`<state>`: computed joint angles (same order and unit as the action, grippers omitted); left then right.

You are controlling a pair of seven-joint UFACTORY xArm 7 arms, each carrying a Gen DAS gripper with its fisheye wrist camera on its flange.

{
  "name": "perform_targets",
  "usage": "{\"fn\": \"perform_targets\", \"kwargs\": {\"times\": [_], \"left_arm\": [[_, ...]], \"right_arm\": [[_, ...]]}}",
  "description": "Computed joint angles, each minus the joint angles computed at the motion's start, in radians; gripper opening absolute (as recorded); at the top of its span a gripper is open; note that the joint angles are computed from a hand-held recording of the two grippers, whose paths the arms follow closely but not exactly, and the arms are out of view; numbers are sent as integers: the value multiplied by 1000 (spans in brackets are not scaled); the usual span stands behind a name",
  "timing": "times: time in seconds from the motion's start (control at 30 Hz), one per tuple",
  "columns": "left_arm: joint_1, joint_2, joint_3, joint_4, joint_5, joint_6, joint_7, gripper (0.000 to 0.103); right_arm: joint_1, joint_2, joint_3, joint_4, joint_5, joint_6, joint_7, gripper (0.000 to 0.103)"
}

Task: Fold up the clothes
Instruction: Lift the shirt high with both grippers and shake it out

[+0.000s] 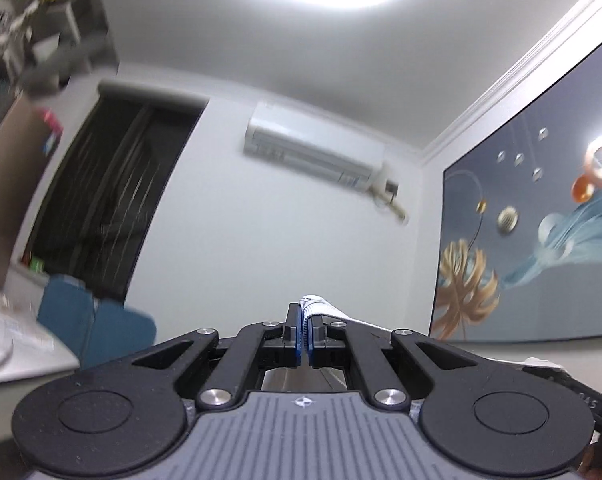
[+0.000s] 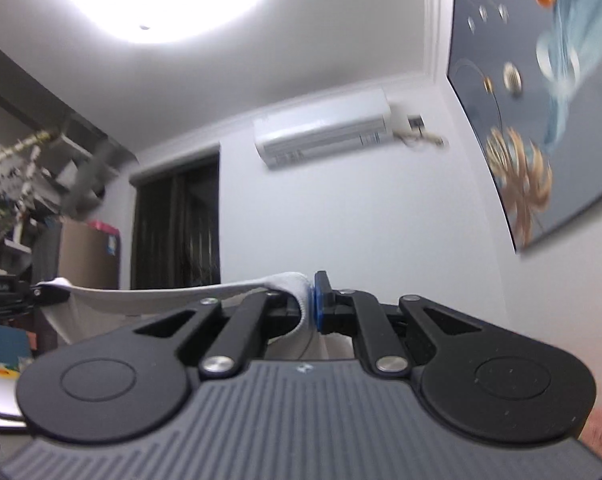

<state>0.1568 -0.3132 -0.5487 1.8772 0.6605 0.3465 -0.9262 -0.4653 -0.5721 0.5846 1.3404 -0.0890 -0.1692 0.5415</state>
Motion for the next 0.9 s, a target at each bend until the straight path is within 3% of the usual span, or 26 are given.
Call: {"fn": "perform_targets", "kwargs": {"times": [0.23, 0.27, 0.4, 0.5, 0.6, 0.7, 0.83, 0.9], "left_arm": [[-12, 32, -114, 210, -4, 198, 94, 3], [-9, 38, -131, 227, -1, 224, 100, 3], [-49, 72, -93, 220, -39, 292, 116, 3], [-56, 158, -103, 208, 32, 332, 92, 3], [-66, 254, -85, 150, 120, 300, 47, 3], [-103, 401, -51, 150, 220, 270, -42, 4], [-166, 605, 54, 160, 359, 171, -175, 4], [-219, 752, 113, 245, 411, 159, -198, 4]], "right_arm": [[230, -20, -160, 94, -25, 140, -59, 8], [246, -20, -168, 94, -30, 148, -64, 8], [323, 58, -186, 151, -49, 219, -95, 8], [301, 182, -134, 225, -109, 299, -39, 8], [258, 337, -62, 311, -400, 341, 171, 8], [181, 564, 96, 458, -714, 427, 357, 8], [298, 972, 209, 736, -1101, 612, 477, 8], [431, 1169, 149, 913, -1174, 650, 446, 8]]}}
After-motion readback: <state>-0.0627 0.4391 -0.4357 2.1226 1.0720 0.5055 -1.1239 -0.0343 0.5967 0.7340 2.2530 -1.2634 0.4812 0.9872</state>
